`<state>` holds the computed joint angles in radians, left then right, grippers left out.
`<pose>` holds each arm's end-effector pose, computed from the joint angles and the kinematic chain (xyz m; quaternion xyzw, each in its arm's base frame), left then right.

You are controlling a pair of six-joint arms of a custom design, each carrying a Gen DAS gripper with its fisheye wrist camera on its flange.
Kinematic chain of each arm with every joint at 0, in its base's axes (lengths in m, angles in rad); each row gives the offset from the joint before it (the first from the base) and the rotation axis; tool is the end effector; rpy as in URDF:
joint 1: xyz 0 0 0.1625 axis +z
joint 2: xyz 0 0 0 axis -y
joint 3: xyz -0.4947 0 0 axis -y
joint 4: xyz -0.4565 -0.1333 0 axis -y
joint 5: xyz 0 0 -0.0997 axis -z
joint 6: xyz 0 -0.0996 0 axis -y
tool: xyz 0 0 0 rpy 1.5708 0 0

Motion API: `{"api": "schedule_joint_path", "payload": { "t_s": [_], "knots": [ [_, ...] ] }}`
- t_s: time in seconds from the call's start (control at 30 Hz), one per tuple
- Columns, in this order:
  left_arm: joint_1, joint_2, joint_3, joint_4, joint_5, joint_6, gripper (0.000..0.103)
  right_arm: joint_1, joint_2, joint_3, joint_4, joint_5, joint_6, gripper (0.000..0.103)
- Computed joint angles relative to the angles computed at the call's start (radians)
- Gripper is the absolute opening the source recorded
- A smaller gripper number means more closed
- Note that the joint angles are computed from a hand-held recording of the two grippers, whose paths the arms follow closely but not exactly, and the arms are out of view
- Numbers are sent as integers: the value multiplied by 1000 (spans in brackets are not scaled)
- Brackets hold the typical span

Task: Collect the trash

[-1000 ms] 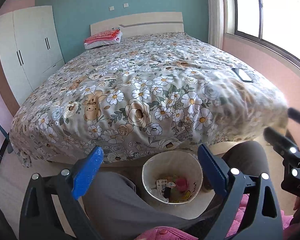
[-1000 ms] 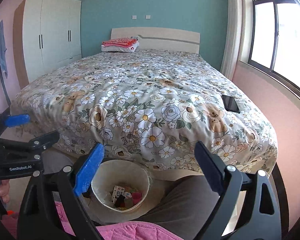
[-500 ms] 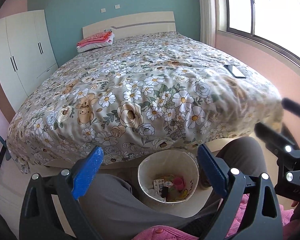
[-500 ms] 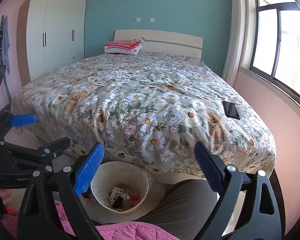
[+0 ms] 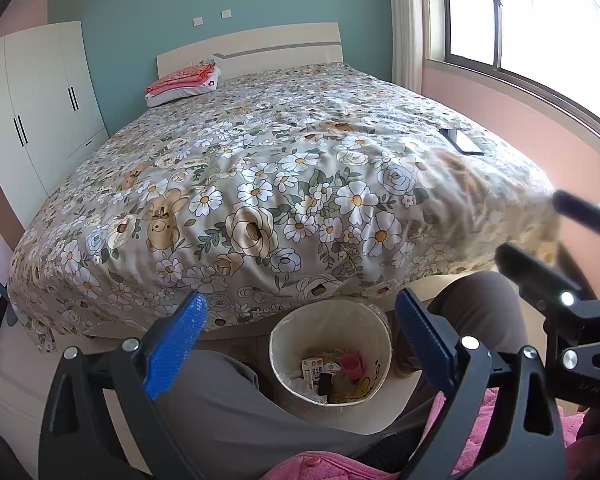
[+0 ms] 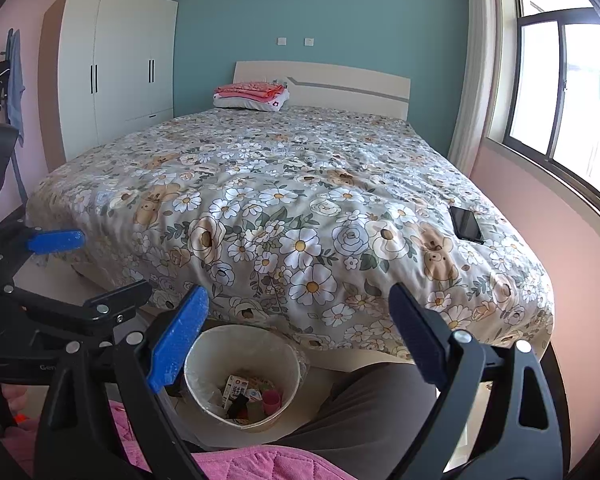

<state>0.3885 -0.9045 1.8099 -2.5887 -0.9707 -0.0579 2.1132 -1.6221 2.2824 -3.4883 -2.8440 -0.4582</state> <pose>-0.5722 -0.4390 0.1218 0.4944 0.8159 -0.2152 0.2089 0.2358 -0.3175 0.4624 0.0053 -0.7384 0.4927 0.4605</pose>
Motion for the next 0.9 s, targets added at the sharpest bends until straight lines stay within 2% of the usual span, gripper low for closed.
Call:
{"api": "schedule_joint_path", "payload": {
  "t_s": [0.9],
  "knots": [
    [-1, 2, -4, 2, 5, -5, 96, -2, -2, 2, 9, 2, 8, 90]
  ]
}}
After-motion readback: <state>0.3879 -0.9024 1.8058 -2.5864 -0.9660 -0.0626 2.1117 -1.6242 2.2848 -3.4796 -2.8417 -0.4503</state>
